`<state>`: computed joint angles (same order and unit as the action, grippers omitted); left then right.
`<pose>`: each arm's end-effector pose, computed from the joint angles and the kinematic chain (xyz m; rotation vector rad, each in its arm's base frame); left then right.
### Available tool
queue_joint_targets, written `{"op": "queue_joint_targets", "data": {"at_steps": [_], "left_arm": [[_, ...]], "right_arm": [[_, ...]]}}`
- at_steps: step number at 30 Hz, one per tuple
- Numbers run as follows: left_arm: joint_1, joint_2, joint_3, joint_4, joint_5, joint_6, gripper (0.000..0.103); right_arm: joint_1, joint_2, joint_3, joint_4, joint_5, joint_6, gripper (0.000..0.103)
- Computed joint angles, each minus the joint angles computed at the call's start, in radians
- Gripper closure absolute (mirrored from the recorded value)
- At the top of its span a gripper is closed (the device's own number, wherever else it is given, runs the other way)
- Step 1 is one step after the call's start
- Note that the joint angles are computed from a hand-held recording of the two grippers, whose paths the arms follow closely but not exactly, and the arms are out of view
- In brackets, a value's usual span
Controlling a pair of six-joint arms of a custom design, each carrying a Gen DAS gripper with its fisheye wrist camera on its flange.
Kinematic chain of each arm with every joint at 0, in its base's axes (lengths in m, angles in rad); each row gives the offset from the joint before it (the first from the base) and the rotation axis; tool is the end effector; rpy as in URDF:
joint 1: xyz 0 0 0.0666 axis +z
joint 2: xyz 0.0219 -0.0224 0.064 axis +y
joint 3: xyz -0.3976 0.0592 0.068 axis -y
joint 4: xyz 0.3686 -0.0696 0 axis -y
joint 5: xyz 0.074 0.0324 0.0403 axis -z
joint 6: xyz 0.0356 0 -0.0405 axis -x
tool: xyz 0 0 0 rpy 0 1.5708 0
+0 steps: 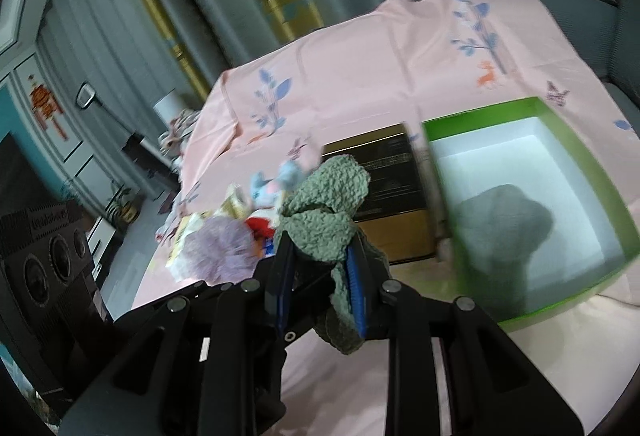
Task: Organize soft objects
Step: 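Carry the green cloth into the green box and open the right gripper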
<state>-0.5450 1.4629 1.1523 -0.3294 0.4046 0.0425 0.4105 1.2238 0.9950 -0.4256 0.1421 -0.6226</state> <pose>0.4057 -0.2628 0.3567 0.7829 2.1192 -0.7680 0.3654 0.1531 0.3774 0.3163 2.2264 0.4083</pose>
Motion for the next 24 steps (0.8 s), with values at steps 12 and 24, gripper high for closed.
{"op": "queue_joint_targets", "data": {"at_steps": [12, 24], "left_arm": [[-0.117, 0.137, 0.151, -0.061, 0.047, -0.051, 0.08], [-0.191, 0.287, 0.317, -0.2, 0.034, -0.107, 0.08]], "right_arm": [[-0.174, -0.09, -0.102, 0.029, -0.018, -0.071, 0.077], [-0.32, -0.061, -0.123, -0.021, -0.063, -0.169, 0.077]]}}
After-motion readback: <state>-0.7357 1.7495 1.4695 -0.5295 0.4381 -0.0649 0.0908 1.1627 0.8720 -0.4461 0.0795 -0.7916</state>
